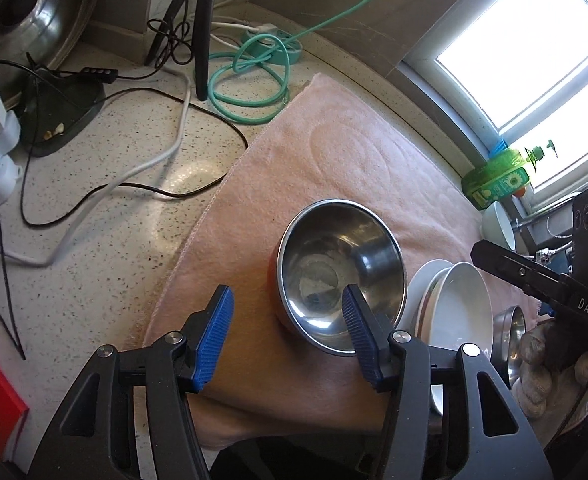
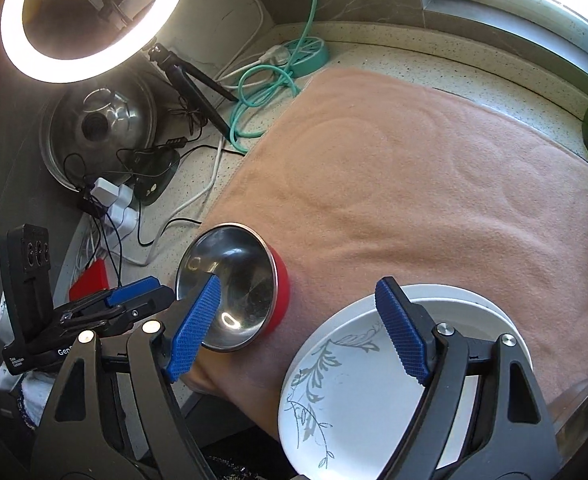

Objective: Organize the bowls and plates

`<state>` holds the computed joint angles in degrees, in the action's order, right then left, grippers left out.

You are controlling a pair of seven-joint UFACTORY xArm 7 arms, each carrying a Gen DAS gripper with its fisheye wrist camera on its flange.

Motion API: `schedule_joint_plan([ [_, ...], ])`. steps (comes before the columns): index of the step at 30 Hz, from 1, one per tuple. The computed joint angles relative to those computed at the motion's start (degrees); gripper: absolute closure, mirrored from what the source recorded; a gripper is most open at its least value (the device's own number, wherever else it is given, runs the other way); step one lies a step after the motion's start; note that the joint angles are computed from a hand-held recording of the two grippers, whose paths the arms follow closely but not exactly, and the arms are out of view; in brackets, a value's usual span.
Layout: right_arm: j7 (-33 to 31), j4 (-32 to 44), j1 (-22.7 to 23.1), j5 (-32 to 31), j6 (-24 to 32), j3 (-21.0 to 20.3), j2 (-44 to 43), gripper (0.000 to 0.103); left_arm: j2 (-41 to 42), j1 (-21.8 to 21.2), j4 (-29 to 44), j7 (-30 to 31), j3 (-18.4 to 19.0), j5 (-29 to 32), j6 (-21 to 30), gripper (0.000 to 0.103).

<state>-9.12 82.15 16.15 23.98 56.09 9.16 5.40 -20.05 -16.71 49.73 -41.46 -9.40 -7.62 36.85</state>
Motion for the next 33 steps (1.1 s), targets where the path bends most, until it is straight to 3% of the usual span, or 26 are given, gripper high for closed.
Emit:
schedule_joint_plan([
  [3,0.2,1.3,0.5,-0.9,1.0,0.4,1.7,0.040,0.8,-0.6,0.1,1.6,0.7,-1.1,-0.4,0.063],
  [7,0.7,2.3,0.9,-1.5,1.9,0.7,3.5,0.049,1.8,-0.9,0.3,3.3,1.1,-2.6,-0.9,0.071],
  [9,0.9,2.7,1.0,-1.5,2.4,0.9,4.2,0.058,2.1,-1.0,0.3,3.9,1.3,-3.4,-1.1,0.077],
  [22,1.3,4.6,0.6,-0.9,4.9,1.1,6.8,0.078,3.4,-1.0,0.3,6.0,1.7,-5.8,-1.3,0.085],
  [25,1.3,4.9,0.5,-0.2,5.6,1.3,7.4,0.086,3.7,-0.8,0.4,6.0,1.6,-5.8,-1.3,0.088],
  [33,1.8,4.9,0.8,0.1,5.5,1.5,7.9,0.094,3.9,-0.6,0.5,6.4,1.6,-5.8,-1.3,0.091],
])
